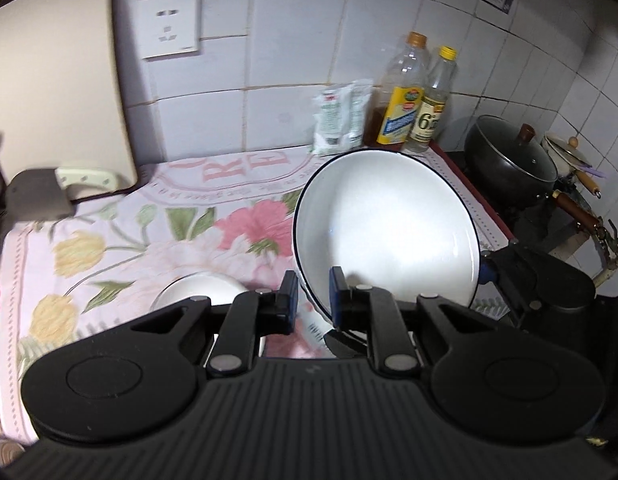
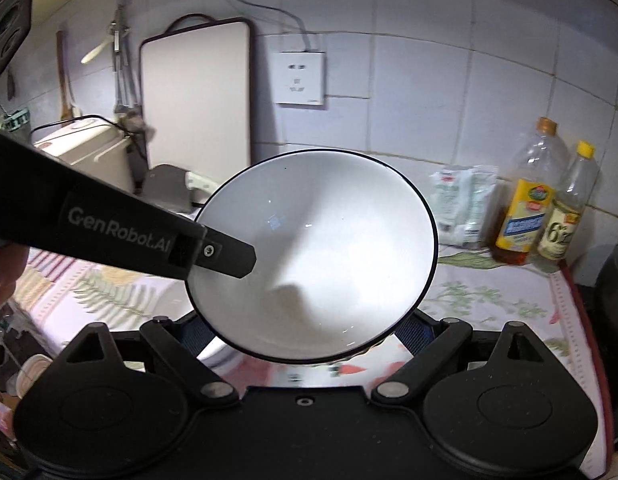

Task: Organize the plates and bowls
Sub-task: 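Carry the held bowl with the left gripper over the two stacked bowls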

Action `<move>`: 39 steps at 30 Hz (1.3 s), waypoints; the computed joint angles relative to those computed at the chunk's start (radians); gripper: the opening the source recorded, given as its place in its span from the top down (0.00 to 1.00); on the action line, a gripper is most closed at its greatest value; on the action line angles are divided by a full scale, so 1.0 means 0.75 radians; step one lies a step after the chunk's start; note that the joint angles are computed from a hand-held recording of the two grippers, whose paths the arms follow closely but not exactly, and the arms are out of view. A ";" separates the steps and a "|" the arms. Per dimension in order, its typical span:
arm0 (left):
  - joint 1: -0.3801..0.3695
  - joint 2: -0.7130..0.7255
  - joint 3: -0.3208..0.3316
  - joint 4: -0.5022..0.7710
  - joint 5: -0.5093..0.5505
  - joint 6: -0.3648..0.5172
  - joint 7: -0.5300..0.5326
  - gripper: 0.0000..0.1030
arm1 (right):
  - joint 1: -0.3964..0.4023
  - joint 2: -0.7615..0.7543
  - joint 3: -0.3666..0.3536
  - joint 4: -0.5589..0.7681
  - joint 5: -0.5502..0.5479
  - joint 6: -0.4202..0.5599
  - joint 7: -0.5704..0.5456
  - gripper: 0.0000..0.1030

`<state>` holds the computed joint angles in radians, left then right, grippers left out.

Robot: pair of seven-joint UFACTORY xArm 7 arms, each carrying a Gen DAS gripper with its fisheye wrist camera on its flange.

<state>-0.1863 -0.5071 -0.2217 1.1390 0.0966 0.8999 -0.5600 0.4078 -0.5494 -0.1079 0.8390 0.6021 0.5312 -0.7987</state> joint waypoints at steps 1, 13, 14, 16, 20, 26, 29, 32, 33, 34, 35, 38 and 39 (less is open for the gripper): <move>-0.002 -0.039 0.015 -0.032 -0.010 0.002 0.000 0.86 | 0.001 -0.024 0.026 -0.023 -0.005 -0.010 0.012 0.08; 0.071 -0.329 0.108 -0.331 -0.085 0.006 0.038 0.86 | 0.163 -0.029 0.114 -0.125 -0.037 -0.108 0.144 0.08; 0.075 -0.330 0.114 -0.346 -0.091 -0.002 0.045 0.86 | 0.169 -0.013 0.115 -0.120 -0.038 -0.108 0.152 0.08; 0.083 -0.327 0.124 -0.373 -0.100 -0.023 0.060 0.86 | 0.181 0.024 0.107 -0.106 -0.031 -0.104 0.156 0.08; 0.100 -0.310 0.139 -0.420 -0.106 -0.079 0.089 0.86 | 0.188 0.109 0.107 -0.067 0.002 -0.098 0.155 0.08; 0.100 -0.272 0.198 -0.480 -0.160 -0.155 0.147 0.87 | 0.118 0.210 0.200 -0.017 -0.079 -0.112 0.203 0.08; 0.095 -0.256 0.229 -0.506 -0.204 -0.185 0.180 0.87 | 0.089 0.229 0.239 -0.022 -0.158 -0.149 0.236 0.08; 0.094 -0.247 0.239 -0.531 -0.235 -0.211 0.203 0.87 | 0.075 0.243 0.262 -0.028 -0.225 -0.174 0.271 0.08; 0.095 -0.245 0.239 -0.539 -0.244 -0.221 0.206 0.87 | 0.071 0.240 0.270 -0.038 -0.249 -0.192 0.282 0.08; 0.097 -0.245 0.237 -0.545 -0.247 -0.231 0.209 0.87 | 0.065 0.240 0.281 -0.045 -0.278 -0.209 0.299 0.08; 0.103 -0.245 0.229 -0.551 -0.242 -0.240 0.209 0.87 | 0.060 0.242 0.288 -0.049 -0.302 -0.220 0.317 0.08; 0.105 -0.239 0.227 -0.562 -0.246 -0.254 0.215 0.87 | 0.038 0.253 0.315 -0.054 -0.401 -0.245 0.372 0.08; 0.103 -0.240 0.232 -0.570 -0.254 -0.262 0.217 0.87 | 0.039 0.256 0.315 -0.057 -0.420 -0.256 0.382 0.08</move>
<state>-0.1087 -0.6872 -0.0475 0.7116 -0.0942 0.7033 -0.3971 0.4373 -0.3570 0.1284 0.7962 0.2873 0.3390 -0.5120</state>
